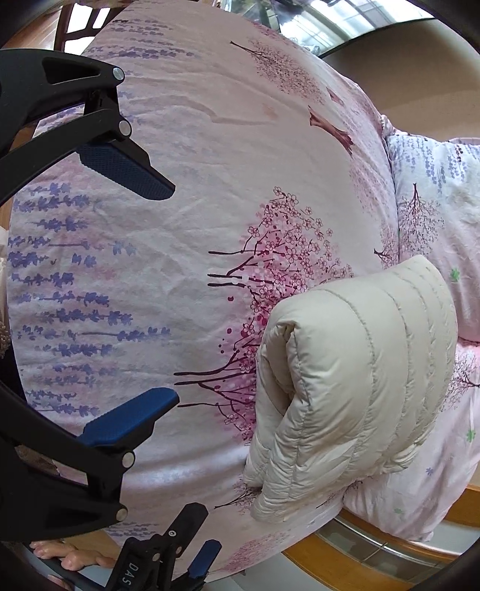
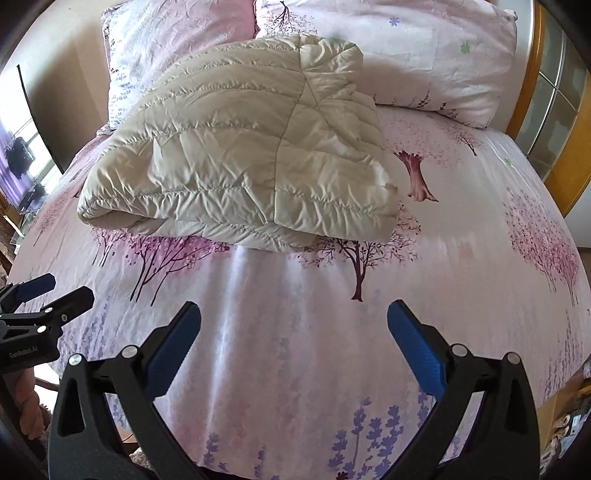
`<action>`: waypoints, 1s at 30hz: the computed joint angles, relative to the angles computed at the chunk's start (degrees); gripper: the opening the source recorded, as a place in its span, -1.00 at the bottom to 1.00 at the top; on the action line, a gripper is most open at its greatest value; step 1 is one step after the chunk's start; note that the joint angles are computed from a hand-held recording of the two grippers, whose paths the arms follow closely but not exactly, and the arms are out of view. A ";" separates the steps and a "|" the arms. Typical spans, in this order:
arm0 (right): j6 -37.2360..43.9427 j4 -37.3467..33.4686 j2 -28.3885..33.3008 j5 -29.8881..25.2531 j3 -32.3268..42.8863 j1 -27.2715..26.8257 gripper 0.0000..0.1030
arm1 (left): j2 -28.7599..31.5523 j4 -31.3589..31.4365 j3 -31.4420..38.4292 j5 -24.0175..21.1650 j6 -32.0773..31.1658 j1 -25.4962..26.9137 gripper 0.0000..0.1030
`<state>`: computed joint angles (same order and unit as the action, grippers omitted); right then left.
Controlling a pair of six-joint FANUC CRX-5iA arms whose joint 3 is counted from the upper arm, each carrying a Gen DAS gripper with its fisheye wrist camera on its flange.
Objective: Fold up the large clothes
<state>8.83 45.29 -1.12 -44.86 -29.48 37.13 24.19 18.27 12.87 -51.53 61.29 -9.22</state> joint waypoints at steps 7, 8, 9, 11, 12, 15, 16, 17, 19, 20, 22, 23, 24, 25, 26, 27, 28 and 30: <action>-0.06 0.24 0.22 -0.67 0.34 0.25 0.96 | 0.37 -0.63 0.85 -0.69 0.90 -0.23 0.97; -0.02 0.24 0.20 -0.67 0.36 0.25 0.96 | 0.34 -0.61 0.84 -0.70 0.98 -0.20 0.97; 0.05 0.20 0.17 -0.59 0.34 0.21 0.96 | 0.36 -0.61 0.91 -0.74 1.11 -0.19 0.97; -0.18 0.30 0.23 -0.69 0.38 0.31 0.96 | 0.46 -0.67 1.10 -0.83 1.13 -0.16 0.97; -0.10 0.25 0.20 -0.61 0.33 0.28 0.96 | 0.49 -0.71 1.16 -0.84 1.12 -0.18 0.97; 0.28 -0.05 0.29 -0.66 0.52 0.19 0.96 | 0.62 -0.59 1.33 -0.91 1.03 -0.22 0.97; 0.42 -0.14 0.32 -0.64 0.59 0.12 0.96 | 0.66 -0.49 1.38 -0.99 1.08 -0.20 0.97; 0.42 -0.14 0.32 -0.64 0.59 0.12 0.96 | 0.79 -0.36 1.53 -1.11 1.07 -0.20 0.97; 0.66 -0.31 0.37 -0.50 0.66 -0.02 0.96 | 0.98 -0.11 1.75 -1.46 1.05 -0.23 0.97; 0.58 -0.31 0.40 -0.57 0.69 0.01 0.96 | 1.05 -0.09 1.84 -1.53 1.06 -0.25 0.97; 0.74 -0.55 0.46 -0.48 0.80 -0.06 0.96 | 1.24 -0.17 2.12 -1.72 1.11 -0.31 0.97; 0.78 -0.61 0.49 -0.42 0.82 -0.10 0.96 | 1.33 -0.14 2.23 -1.80 1.05 -0.32 0.97; 0.86 -0.68 0.57 -0.38 0.89 -0.14 0.96 | 1.37 -0.06 2.25 -1.80 0.93 -0.31 0.97; 0.86 -0.69 0.60 -0.40 0.91 -0.14 0.96 | 1.41 0.00 2.28 -1.82 0.80 -0.32 0.97; 0.88 -0.77 0.63 -0.39 0.95 -0.16 0.96 | 1.31 -0.01 2.15 -1.73 0.84 -0.37 0.97; 0.80 -0.76 0.65 -0.38 0.95 -0.14 0.96 | 1.30 -0.03 2.13 -1.70 0.85 -0.40 0.97; 0.87 -0.81 0.75 -0.31 1.01 -0.21 0.96 | 1.36 -0.06 2.21 -1.75 0.85 -0.41 0.97; 0.97 -0.84 0.79 -0.22 1.00 -0.29 0.96 | 1.37 -0.23 2.20 -1.79 1.04 -0.46 0.97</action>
<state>9.80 44.45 -0.33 -45.08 -28.48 36.84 25.56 18.05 15.07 -53.32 62.32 -9.68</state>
